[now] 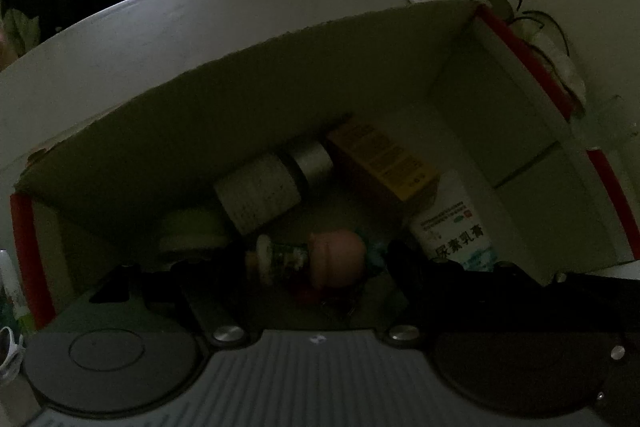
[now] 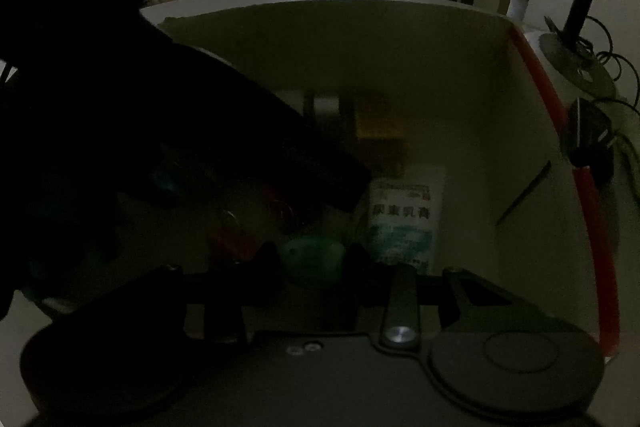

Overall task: Organize rigid objects
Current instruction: 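Lower the doll figure and teal object into the box and open both tools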

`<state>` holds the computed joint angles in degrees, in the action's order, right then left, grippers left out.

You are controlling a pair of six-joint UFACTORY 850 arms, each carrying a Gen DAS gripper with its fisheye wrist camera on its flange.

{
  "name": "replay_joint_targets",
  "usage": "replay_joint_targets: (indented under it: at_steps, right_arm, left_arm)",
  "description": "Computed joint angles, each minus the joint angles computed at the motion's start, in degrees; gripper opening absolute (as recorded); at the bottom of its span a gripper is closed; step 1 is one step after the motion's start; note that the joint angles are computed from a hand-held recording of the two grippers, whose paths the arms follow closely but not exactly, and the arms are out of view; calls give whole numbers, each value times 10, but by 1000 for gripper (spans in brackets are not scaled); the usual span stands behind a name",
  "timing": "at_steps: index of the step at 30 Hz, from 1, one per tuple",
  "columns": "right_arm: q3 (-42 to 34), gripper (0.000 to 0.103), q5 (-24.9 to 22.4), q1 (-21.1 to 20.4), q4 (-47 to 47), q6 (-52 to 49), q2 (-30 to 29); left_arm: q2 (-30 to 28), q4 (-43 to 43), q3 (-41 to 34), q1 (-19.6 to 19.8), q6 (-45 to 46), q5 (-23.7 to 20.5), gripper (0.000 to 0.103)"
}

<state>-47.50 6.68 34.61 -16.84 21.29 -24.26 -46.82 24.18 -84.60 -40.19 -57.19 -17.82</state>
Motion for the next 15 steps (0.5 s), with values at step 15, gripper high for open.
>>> replay_joint_targets:
  at_steps: [15]
  right_arm:
    - [11,58,21,-3,20,-13,9]
  left_arm:
    - [19,93,26,-10,-93,17,76]
